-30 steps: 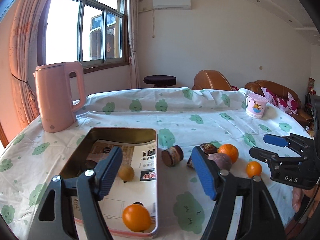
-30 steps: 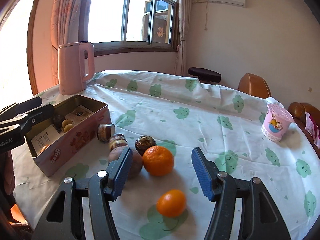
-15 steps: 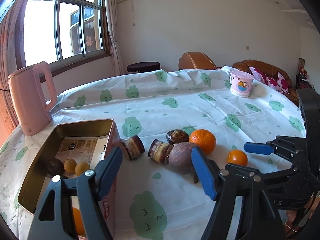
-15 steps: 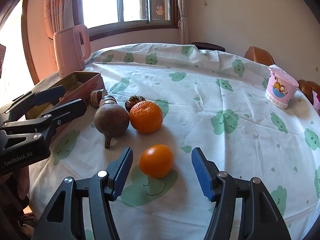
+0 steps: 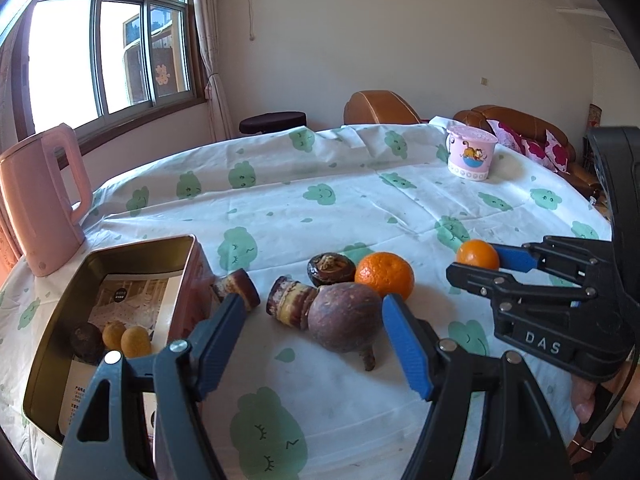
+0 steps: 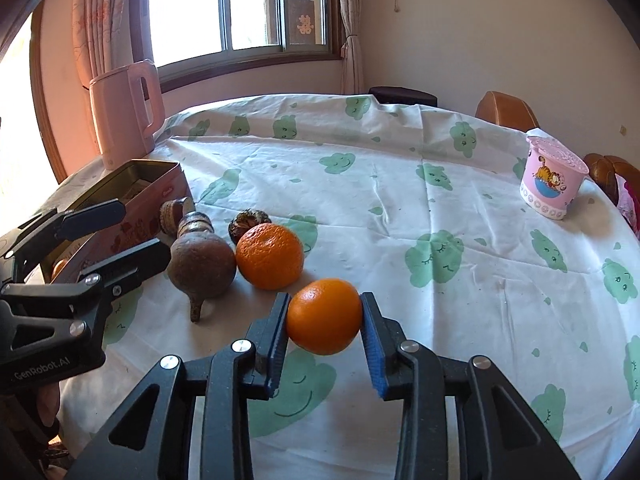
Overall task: Organize fruits
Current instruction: 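Grasp the dark round fruit with the left tool while the right tool grasps the mandarin, then lift and carry the dark fruit and the mandarin over the tin box with both tools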
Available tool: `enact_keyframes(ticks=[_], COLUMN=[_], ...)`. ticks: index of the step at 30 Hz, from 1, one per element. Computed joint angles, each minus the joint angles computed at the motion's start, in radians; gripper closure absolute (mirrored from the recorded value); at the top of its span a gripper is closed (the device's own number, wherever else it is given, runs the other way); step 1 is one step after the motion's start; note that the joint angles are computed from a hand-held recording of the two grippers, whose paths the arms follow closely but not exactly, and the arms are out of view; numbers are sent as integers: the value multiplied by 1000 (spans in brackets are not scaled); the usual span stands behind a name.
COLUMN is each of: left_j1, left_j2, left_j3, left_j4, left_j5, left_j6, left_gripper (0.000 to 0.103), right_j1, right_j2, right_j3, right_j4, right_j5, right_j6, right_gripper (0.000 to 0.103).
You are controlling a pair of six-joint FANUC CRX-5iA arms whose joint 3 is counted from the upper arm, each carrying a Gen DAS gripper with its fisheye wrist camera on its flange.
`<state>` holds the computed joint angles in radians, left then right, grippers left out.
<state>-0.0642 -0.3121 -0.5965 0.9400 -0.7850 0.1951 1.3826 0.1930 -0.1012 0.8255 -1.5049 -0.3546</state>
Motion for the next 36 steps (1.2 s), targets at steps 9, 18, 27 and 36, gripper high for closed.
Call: enact_keyframes(ticks=[9,18,27,36], left_j1=[-49,-42,-32,-32], left_j2=[58,79,47,20], left_j3=[80,98,46,6], left_j4=[-165,-168,-64,13], left_j5=[-30,-59,-15,25], left_j6=[117,142,80,35], left_gripper=[45,51,51,52], right_j1=[-30,-37,-27,-16], right_j2=[15,18,18,12], right_j3=[22,16,0,-19], right_j4=[8,22,68,109], right_j5=[-51,-26,-18,-10], right_j6=[2,7,-1,-9], right_gripper=[67,67,67,67])
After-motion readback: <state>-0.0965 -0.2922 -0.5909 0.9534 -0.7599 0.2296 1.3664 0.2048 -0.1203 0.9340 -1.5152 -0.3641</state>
